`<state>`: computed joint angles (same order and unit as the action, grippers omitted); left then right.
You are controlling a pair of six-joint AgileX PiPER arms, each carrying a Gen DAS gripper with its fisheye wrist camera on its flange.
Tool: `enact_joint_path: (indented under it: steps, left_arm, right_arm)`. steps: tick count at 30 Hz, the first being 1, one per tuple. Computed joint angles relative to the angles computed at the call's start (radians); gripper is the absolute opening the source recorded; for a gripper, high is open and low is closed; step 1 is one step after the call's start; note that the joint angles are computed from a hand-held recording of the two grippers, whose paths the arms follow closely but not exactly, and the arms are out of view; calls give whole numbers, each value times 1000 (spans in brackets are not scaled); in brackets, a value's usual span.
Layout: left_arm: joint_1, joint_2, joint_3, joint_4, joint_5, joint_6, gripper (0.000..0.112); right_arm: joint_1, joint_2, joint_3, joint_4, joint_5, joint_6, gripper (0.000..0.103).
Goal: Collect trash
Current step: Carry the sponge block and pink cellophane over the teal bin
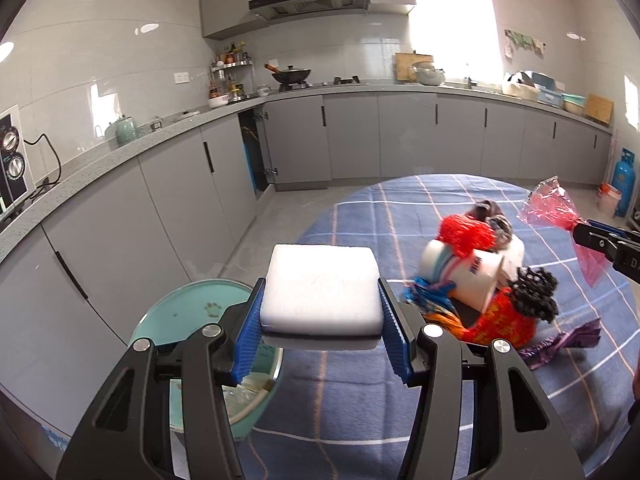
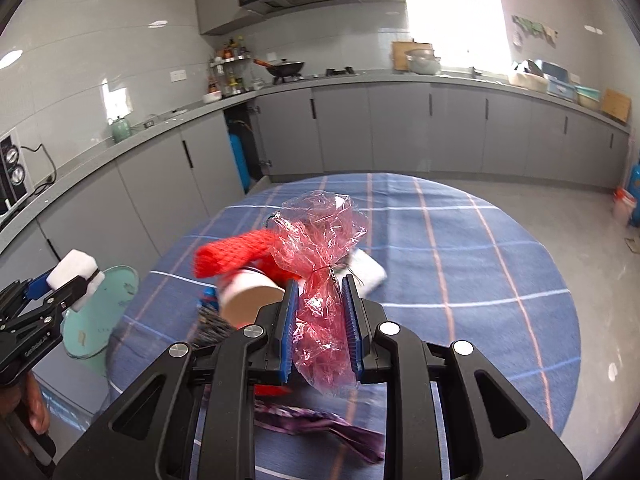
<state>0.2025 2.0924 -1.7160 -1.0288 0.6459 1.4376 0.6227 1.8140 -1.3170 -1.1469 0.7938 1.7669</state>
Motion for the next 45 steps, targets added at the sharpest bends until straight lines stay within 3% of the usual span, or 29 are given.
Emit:
enact_joint_path:
  steps: [29, 45]
  left_arm:
    - [109, 224, -446, 207, 77, -282, 53]
    - [145, 407, -787, 349, 178, -481, 53]
  right_arm:
    - [26, 321, -563, 181, -19, -397, 23]
    - [45, 525, -921, 337, 46, -631, 23]
